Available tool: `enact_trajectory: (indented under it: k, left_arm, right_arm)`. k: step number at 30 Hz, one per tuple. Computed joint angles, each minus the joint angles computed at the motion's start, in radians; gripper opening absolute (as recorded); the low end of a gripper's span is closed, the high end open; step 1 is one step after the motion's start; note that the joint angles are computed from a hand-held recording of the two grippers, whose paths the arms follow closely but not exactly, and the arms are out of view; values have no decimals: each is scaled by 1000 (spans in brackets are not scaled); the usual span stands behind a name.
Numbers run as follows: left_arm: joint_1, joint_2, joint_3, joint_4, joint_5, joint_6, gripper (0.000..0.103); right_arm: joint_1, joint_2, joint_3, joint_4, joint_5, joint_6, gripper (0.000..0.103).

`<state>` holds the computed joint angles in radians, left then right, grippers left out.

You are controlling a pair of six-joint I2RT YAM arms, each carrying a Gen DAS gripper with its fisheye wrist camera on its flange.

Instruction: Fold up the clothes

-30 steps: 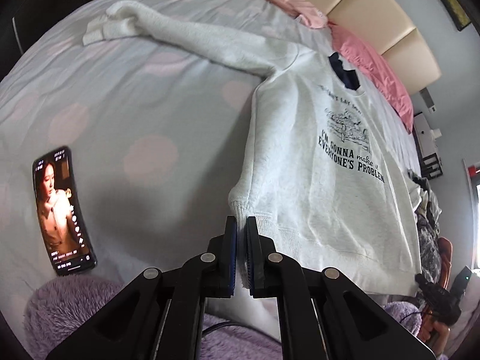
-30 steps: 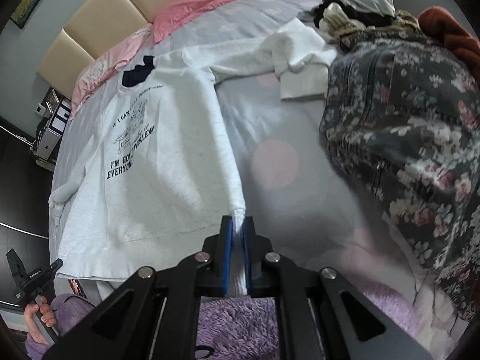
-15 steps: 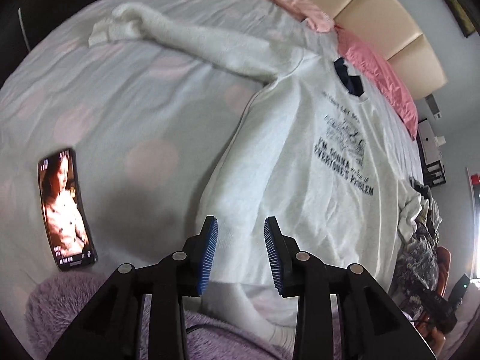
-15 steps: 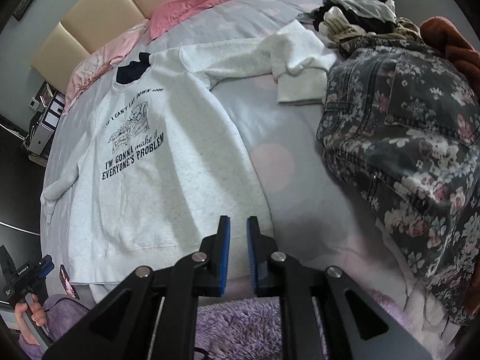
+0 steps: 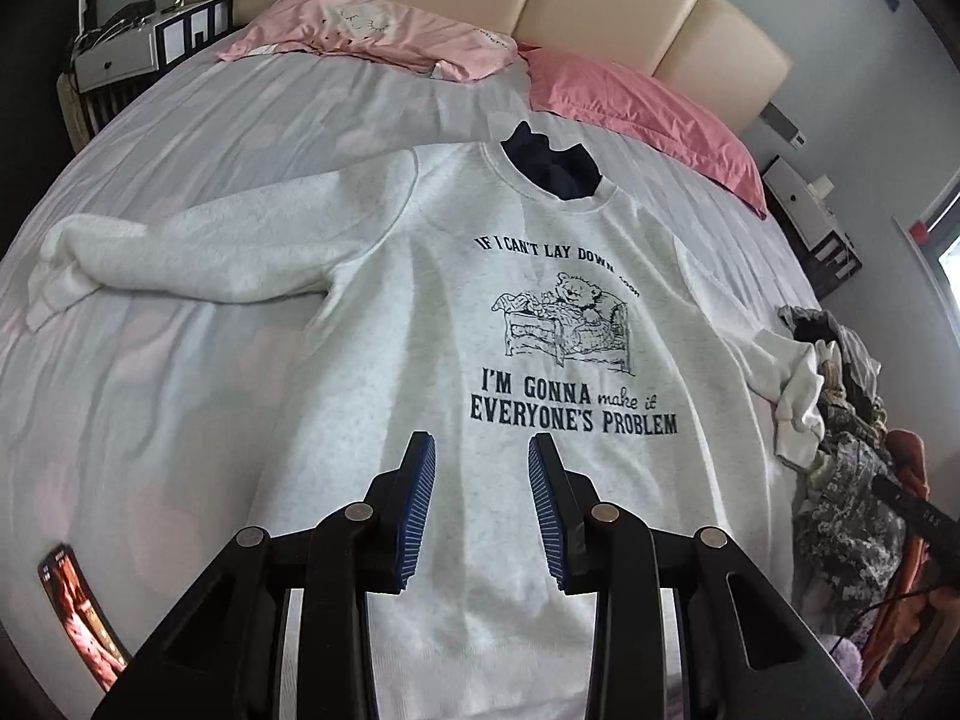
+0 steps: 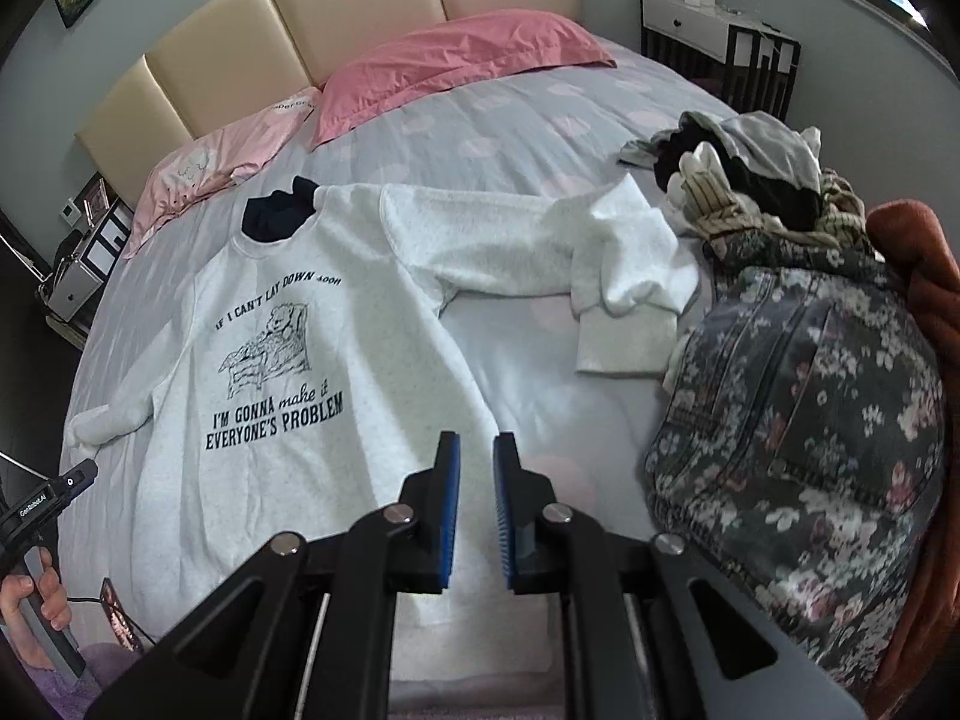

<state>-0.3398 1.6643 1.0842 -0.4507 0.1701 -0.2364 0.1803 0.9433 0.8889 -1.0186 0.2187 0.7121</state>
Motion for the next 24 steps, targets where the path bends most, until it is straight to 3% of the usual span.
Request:
enact_trajectory:
  k: [6,11,19,24]
  left_arm:
    - [34,221,23,83,-17,43,34]
    - [79,374,130,31,-18,54,34]
    - [85,412,191,-8,14,35,34]
    - [69,438,214,-40,11,28,34]
  right_arm:
    - [-262,194,-17,188,-50,-191,12]
    - [-375,363,23,309,-32,-310,12]
    - [-447,499,127,402,-51,-464,13]
    - [-443,594,137,412,-49,-486,24]
